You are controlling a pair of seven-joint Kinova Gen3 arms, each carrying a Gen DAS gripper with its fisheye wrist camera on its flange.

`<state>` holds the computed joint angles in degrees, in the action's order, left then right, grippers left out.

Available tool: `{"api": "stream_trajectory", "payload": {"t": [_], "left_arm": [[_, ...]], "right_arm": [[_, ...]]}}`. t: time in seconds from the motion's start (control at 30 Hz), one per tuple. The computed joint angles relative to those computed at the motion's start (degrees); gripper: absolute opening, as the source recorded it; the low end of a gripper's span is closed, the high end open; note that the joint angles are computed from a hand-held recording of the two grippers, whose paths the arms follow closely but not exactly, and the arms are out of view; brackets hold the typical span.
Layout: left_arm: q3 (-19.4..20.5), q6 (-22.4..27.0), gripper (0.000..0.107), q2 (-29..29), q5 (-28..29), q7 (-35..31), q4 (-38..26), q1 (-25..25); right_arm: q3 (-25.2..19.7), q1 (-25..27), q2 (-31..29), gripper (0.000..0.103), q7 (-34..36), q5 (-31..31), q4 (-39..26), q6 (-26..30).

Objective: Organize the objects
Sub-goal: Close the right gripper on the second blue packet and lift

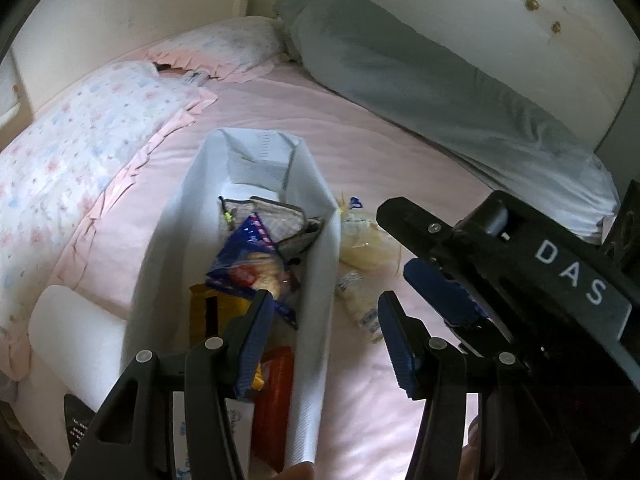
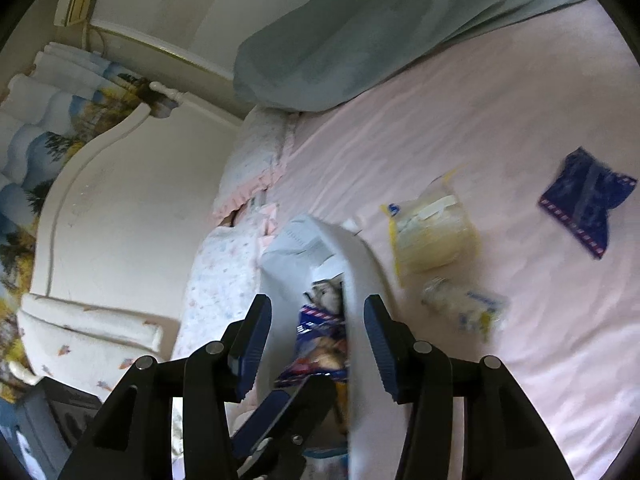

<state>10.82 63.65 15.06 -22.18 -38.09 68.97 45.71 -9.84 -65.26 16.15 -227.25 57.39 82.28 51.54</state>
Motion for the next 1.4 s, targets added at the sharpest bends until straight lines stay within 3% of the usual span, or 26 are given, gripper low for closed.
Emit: {"api": "stream_trajectory", "payload": {"t": [0.3,0.43,0.53,0.67,0.8,0.93,1.0,1.07,1.1,1.17,1.27,1.4], "left_arm": [[0.2,-0.9,0.054,2.9,0.1,-2.9,-2.4,2.2],[0.1,-1.3,0.054,4.3,2.3,-4.1,-4.0,2.6],[-0.3,-1.3,0.054,5.3,3.0,-4.5,-4.9,3.4],[-0.9,-1.1,0.054,6.4,4.2,-4.6,-5.9,3.8],[-1.4,-0.7,0.054,7.5,5.0,-5.0,-6.8,3.9],[-1.8,-0.6,0.054,7.7,5.6,-5.2,-7.0,3.8],[-2.1,-0.2,0.054,7.7,5.3,-5.1,-7.2,3.9],[-2.3,0.2,0.054,7.7,5.3,-5.1,-7.3,3.8],[-2.3,0.2,0.054,7.6,5.5,-5.0,-7.2,3.6],[-2.3,0.4,0.054,7.4,5.8,-4.6,-7.1,3.4],[-2.1,-0.3,0.054,6.9,6.2,-4.5,-6.4,3.1],[-1.9,-0.9,0.054,6.3,5.2,-4.5,-5.8,3.7]], "right_arm": [[-1.2,-0.6,-1.7,0.048,-5.5,0.1,3.4,6.7],[-5.6,1.5,-2.7,0.048,-13.0,2.1,6.6,11.6],[-4.1,-0.8,-4.0,0.048,-20.0,0.9,9.6,15.2],[-0.5,-3.8,-5.0,0.048,-27.5,-5.2,12.3,19.0],[-2.2,-0.4,-2.3,0.048,-23.2,-10.1,9.3,23.9],[-7.6,6.7,3.8,0.051,-13.9,-12.0,2.6,28.8],[-7.2,7.6,6.3,0.054,-9.3,-13.1,0.4,29.9],[-4.5,4.9,9.2,0.049,-5.3,-13.2,-2.9,33.0],[-3.9,4.4,9.6,0.033,-4.6,-13.6,-3.4,33.2],[-1.1,1.8,8.3,0.023,-5.9,-13.4,-1.6,31.0],[1.6,-2.0,5.0,0.018,-12.6,-12.1,3.4,27.3],[0.1,-4.4,1.9,0.018,-18.8,-7.0,4.9,30.8]]}}
